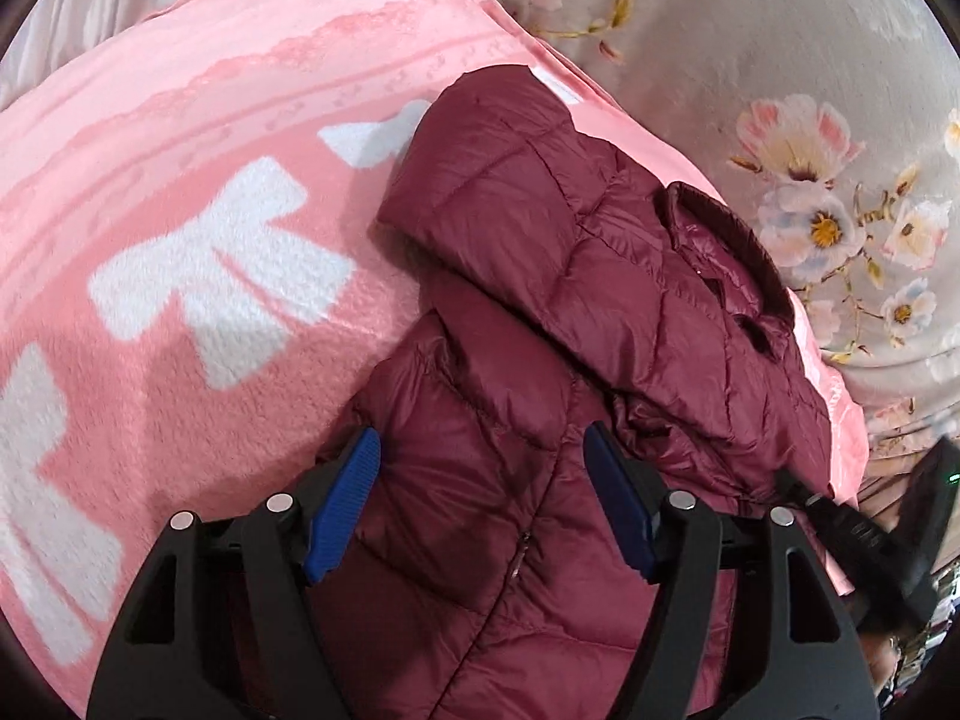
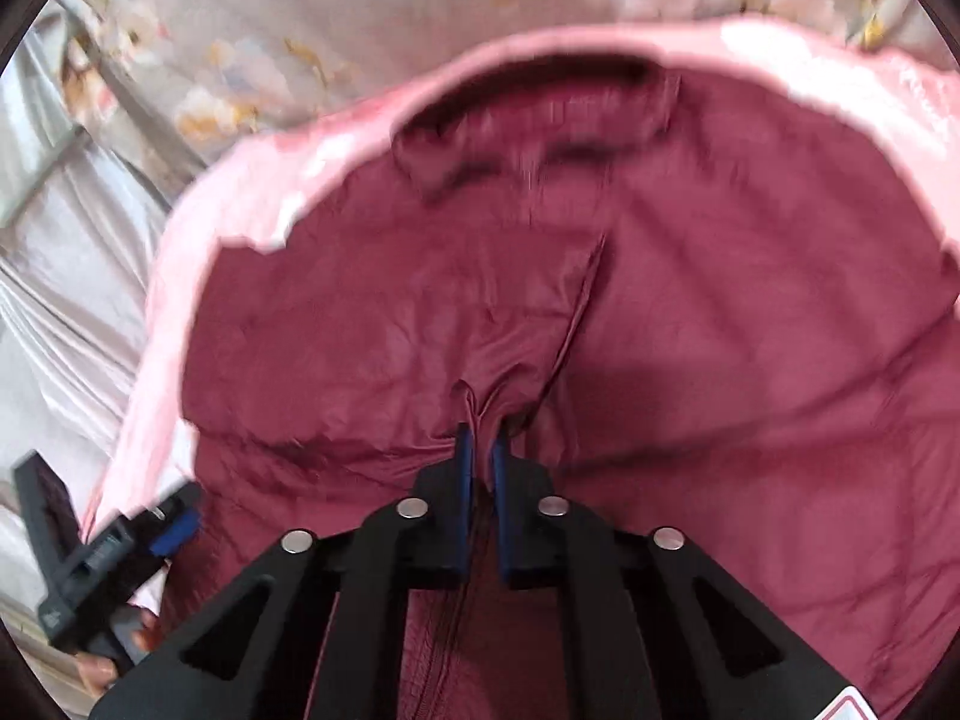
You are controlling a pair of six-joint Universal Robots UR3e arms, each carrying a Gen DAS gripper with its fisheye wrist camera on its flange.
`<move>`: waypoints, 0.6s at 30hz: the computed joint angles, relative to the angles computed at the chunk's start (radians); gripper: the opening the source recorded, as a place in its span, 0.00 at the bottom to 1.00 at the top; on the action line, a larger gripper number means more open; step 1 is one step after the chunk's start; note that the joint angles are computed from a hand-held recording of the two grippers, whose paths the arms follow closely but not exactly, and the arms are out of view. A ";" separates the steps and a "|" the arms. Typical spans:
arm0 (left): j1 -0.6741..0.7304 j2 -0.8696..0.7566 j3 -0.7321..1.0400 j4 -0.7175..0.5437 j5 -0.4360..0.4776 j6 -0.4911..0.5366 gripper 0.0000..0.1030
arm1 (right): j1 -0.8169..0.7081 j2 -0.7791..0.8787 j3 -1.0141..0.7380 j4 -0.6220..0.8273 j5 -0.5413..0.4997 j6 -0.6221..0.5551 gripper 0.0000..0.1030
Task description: Fold large clothes
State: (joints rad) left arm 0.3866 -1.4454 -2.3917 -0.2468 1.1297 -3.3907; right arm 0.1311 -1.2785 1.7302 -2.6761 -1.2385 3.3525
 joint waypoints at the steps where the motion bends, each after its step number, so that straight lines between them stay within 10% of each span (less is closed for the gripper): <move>1: 0.022 0.013 0.002 -0.021 -0.032 0.003 0.66 | -0.006 -0.030 -0.006 -0.010 -0.026 -0.015 0.04; 8: 0.108 -0.074 0.171 -0.123 -0.269 -0.036 0.66 | -0.060 -0.111 -0.128 0.018 -0.281 -0.163 0.04; 18: 0.030 -0.525 0.597 -0.084 -0.283 -0.284 0.62 | -0.221 -0.068 -0.046 0.013 -0.132 -0.204 0.04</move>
State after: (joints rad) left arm 0.4163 -1.9703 -1.7947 -0.3312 0.8470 -3.6748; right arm -0.0900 -1.3466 1.6846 -2.6634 -1.3708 3.1483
